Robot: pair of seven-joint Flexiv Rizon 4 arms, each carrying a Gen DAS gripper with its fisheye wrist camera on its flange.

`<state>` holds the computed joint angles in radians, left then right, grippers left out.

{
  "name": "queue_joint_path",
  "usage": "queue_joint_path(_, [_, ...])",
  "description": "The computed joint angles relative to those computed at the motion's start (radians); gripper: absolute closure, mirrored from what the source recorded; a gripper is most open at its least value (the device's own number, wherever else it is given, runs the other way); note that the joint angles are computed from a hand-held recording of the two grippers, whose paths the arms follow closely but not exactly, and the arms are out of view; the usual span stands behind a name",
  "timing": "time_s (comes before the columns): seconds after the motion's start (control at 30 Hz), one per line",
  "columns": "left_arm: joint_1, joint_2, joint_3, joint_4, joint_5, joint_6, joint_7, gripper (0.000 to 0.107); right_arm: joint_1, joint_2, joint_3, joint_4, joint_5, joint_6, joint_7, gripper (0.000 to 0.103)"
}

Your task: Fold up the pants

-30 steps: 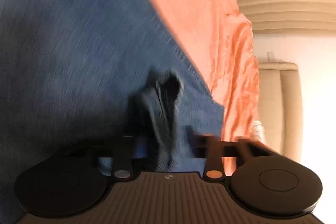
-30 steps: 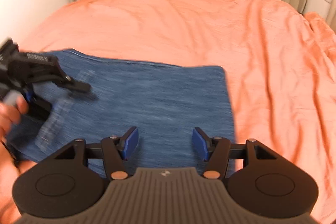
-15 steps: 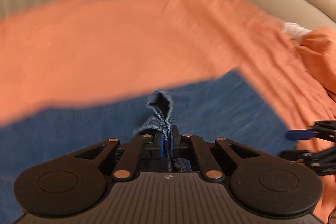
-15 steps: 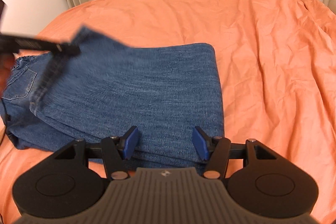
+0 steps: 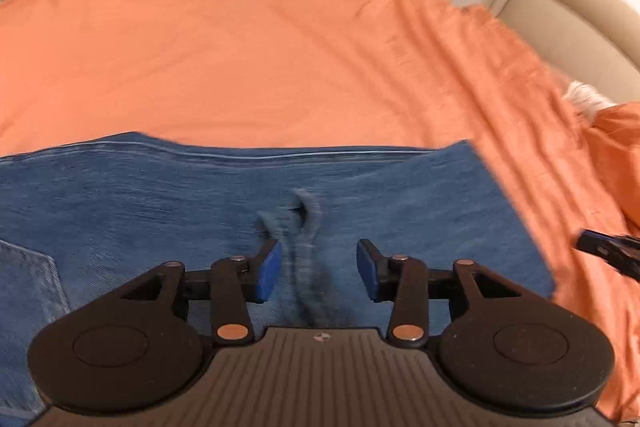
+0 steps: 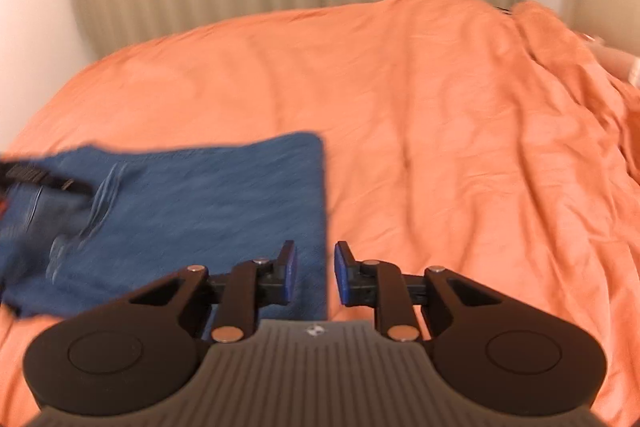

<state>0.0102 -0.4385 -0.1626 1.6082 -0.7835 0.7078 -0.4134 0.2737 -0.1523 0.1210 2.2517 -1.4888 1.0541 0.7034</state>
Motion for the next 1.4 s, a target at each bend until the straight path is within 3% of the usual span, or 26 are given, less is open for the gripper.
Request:
queue_joint_path(0.1, [-0.017,0.064,-0.001,0.115,-0.039,0.062,0.061,0.066,0.012,-0.02,0.0,-0.009,-0.058,-0.046,0.148,0.103])
queue_joint_path(0.23, [-0.052,0.073,0.032,0.166,0.051,0.137,0.09,0.076,0.054,-0.082,0.011,-0.032,-0.054,-0.075,0.226,0.103])
queue_joint_path(0.43, [-0.047,0.046,0.028,0.155,0.099,0.159,0.051,0.082,0.112,-0.158,0.002,-0.06,0.022,-0.11,0.113,0.103])
queue_joint_path(0.53, [-0.035,0.062,0.027,0.166,0.1,0.159,0.05,0.082,0.107,-0.165,-0.017,-0.056,-0.01,-0.079,0.149,0.103])
queue_joint_path(0.63, [-0.019,0.081,0.036,0.185,0.09,0.162,0.045,0.07,0.106,-0.153,-0.014,-0.041,-0.017,-0.081,0.159,0.103])
queue_joint_path(0.8, [0.032,0.11,0.053,0.18,0.013,0.114,0.036,0.07,0.136,-0.135,0.001,-0.038,0.014,-0.154,0.11,0.103])
queue_joint_path(0.97, [0.09,0.116,0.072,0.143,-0.101,0.111,0.047,0.049,0.161,-0.107,0.011,-0.044,-0.04,-0.22,0.08,0.101])
queue_joint_path(1.03, [0.108,0.109,0.082,0.128,-0.146,0.141,0.013,0.047,0.154,-0.108,0.009,-0.061,-0.075,-0.204,0.048,0.101])
queue_joint_path(1.2, [0.134,0.095,0.073,0.161,-0.317,0.349,0.016,0.037,0.143,-0.147,0.003,-0.15,-0.118,-0.115,-0.06,0.101])
queue_joint_path(1.4, [0.187,0.017,0.081,0.097,-0.382,0.408,-0.293,0.036,0.153,-0.24,-0.028,-0.323,-0.082,0.017,-0.356,0.101])
